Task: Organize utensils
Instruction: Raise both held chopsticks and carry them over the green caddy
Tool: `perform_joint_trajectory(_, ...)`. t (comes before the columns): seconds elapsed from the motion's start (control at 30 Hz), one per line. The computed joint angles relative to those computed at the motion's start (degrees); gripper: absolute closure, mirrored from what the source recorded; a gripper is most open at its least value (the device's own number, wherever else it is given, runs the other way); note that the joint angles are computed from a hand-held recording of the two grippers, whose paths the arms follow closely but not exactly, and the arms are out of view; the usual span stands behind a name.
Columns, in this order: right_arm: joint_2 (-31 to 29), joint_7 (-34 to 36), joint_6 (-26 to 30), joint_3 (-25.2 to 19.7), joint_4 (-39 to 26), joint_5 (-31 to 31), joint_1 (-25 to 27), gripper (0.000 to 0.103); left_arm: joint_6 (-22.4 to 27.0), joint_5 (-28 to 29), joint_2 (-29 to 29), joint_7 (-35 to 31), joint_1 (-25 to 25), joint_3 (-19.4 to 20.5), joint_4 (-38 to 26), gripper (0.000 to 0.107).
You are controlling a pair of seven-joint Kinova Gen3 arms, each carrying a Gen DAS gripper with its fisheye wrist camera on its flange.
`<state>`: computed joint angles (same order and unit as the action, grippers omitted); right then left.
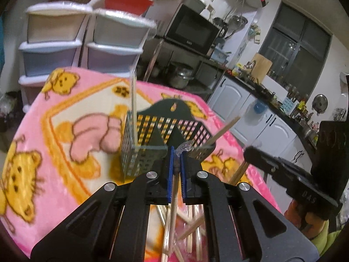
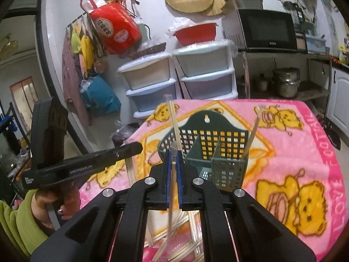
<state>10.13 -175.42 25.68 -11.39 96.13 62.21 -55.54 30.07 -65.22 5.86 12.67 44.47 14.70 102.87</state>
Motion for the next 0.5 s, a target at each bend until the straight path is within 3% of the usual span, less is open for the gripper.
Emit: perform_joint_trajectory(0.5, -1.87, -2.53, 4.99, -2.40, -1.98, 8.08, 0.46, 0.098, 3.18, -5.98, 0.74, -2.59, 1.16, 0.18, -7.52, 0.104)
